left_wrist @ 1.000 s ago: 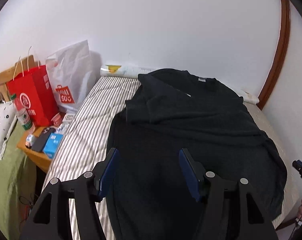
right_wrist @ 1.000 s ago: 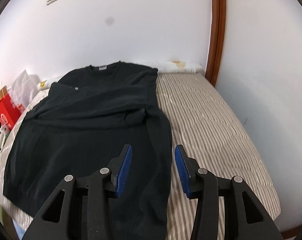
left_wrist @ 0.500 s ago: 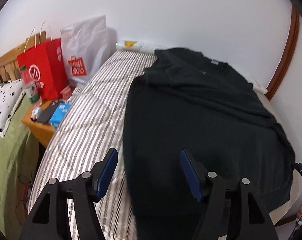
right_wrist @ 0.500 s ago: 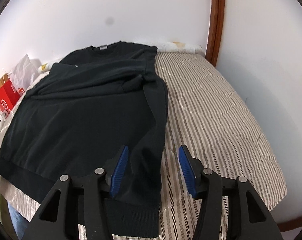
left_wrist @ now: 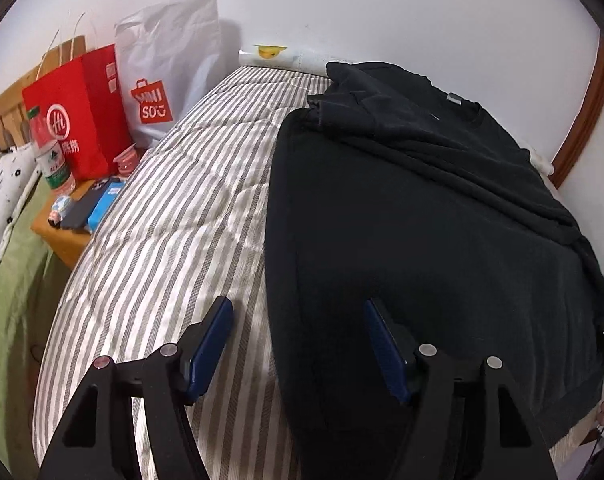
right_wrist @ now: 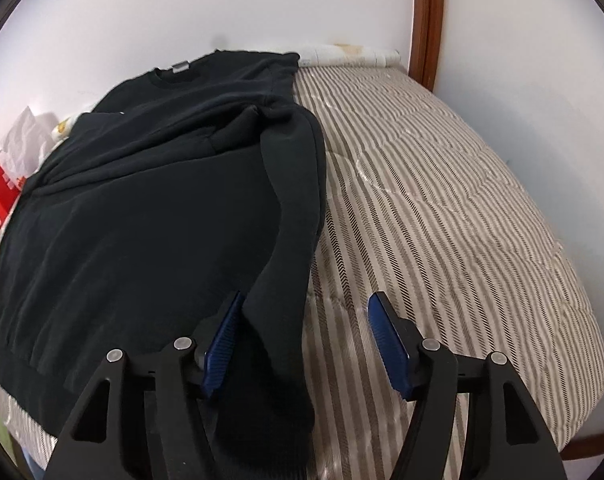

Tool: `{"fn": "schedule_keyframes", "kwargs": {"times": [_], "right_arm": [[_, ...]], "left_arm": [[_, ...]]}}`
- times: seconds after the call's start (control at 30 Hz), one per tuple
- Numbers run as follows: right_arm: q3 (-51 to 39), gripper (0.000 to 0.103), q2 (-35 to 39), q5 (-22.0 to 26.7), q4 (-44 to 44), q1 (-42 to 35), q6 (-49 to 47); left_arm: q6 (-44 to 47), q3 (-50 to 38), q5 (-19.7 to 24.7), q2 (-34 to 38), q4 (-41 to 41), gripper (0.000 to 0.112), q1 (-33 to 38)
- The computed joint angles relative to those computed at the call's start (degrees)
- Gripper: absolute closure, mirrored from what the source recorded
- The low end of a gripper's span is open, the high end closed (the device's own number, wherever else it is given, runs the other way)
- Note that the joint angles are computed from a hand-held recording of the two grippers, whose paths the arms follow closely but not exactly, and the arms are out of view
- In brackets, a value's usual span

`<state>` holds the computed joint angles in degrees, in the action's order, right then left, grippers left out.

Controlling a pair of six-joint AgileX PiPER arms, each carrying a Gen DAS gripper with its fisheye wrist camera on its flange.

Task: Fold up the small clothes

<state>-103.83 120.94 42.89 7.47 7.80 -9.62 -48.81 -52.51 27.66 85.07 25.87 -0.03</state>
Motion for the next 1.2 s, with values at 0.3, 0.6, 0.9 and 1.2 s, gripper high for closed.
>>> {"fn": "schedule_keyframes", "kwargs": {"times": [0.3,0.6,0.9,1.2], "right_arm": [[-7.3,0.053,4.6,2.4,0.9,1.2,0.0],[-4.5,0.097,2.9,1.0,5.5,1.0,-4.7],[2.2,0.099,-3.7,0.4,17.3,-4.2,-13.1],[10.1,0.099,-12.3,0.4,27.2,-7.3,-23.7]], "left_arm": [[-1.4,-6.1,3.1,5.9,4.8,0.064,-2.8],[1.7,-2.6,-1.4,2.5,-2.4,0.103,-1.2],[4.4,2.7,-2.4,-6.9,-9.7,0.104,-0.7],[-0.2,7.5,2.2,-19.4,-6.8,0.104,-6.0]]}}
